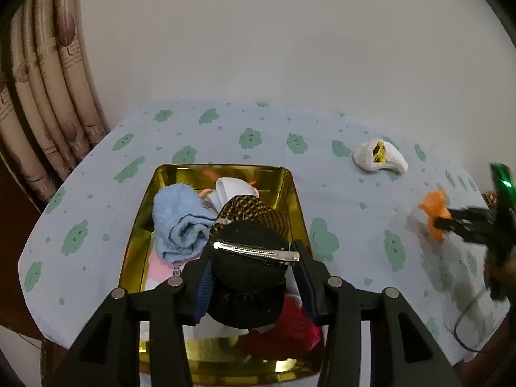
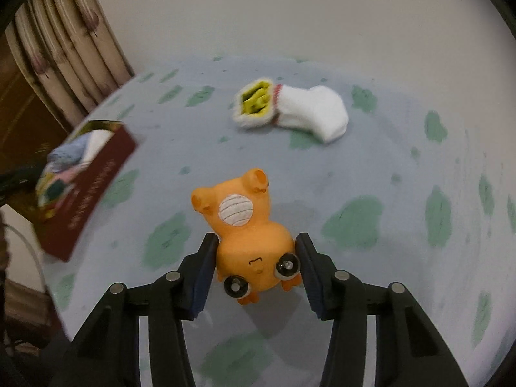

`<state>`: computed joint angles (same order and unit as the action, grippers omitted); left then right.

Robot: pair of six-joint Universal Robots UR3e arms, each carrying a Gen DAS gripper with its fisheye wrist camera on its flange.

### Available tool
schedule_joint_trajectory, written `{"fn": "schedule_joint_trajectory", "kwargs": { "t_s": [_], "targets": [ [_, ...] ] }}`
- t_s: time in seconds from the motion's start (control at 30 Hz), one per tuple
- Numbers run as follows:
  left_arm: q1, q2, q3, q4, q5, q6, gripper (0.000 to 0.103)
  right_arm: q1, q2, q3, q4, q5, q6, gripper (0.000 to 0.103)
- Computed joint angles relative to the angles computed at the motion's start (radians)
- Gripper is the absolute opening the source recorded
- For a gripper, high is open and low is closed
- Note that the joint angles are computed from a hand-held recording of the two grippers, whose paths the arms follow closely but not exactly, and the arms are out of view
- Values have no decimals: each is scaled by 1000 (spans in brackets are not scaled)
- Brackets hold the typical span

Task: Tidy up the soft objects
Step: 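Carry the orange plush toy into the gold tin and open the right tool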

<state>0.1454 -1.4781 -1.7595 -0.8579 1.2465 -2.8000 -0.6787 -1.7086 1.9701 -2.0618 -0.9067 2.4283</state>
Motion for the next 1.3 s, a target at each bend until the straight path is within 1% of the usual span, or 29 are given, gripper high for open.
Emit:
{"fn": "schedule_joint_trajectory", "kwargs": {
  "t_s": [0.1, 0.17, 0.2, 0.23, 0.3, 0.37, 0.43, 0.47, 0.53, 0.63, 0.73, 0.83, 0.9, 1.0, 1.07, 1.13, 1.2, 1.3],
  "targets": [
    [-8, -22, 3, 16, 15, 9, 50, -61, -126, 71, 125, 62, -50, 46],
    [-14, -20, -22, 68, 40, 4, 53, -83, -192, 93, 195, 91, -68, 46],
    [-19, -21, -29, 87, 54, -1, 56, -84, -201, 87, 230, 105, -76, 46],
    [-26, -26, -28, 91, 71, -1, 63, -83, -216, 83, 263, 114, -85, 46],
    [-27, -27, -26, 86, 88, -7, 63, -64, -250, 81, 276, 122, -69, 46],
    [28, 25, -60, 63, 9, 0, 65, -41, -264, 52, 313, 150, -63, 46],
    [94, 66, -68, -19, -95, 55, 72, 1, -258, 17, 313, 173, -32, 46],
    [104, 72, -68, -30, -103, 68, 72, 35, -244, -5, 296, 187, -5, 46],
    [106, 85, -79, -12, -53, 51, 72, 98, -205, -46, 257, 211, 52, 46],
    [129, 134, -108, -34, -15, 42, 72, 216, -113, -126, 169, 245, 169, 47],
    [186, 254, -194, -61, -30, 41, 72, 364, 19, -234, 32, 246, 313, 47],
    [231, 395, -298, -47, -13, 49, 72, 485, 150, -346, -60, 218, 434, 47],
    [233, 445, -330, -47, 10, 70, 72, 572, 255, -450, -106, 178, 508, 47],
    [197, 478, -363, -14, 91, 75, 72, 669, 409, -628, -105, 119, 604, 47],
    [207, 509, -394, 5, 93, 79, 72, 719, 516, -765, -69, 96, 660, 47],
    [206, 499, -405, 21, 111, 77, 72, 759, 604, -886, -38, 61, 703, 47],
    [232, 494, -409, 11, 99, 83, 72, 797, 691, -1020, 3, 18, 734, 47],
    [286, 491, -409, -24, 59, 100, 72, 845, 819, -1230, 81, -82, 762, 47]
  ]
}}
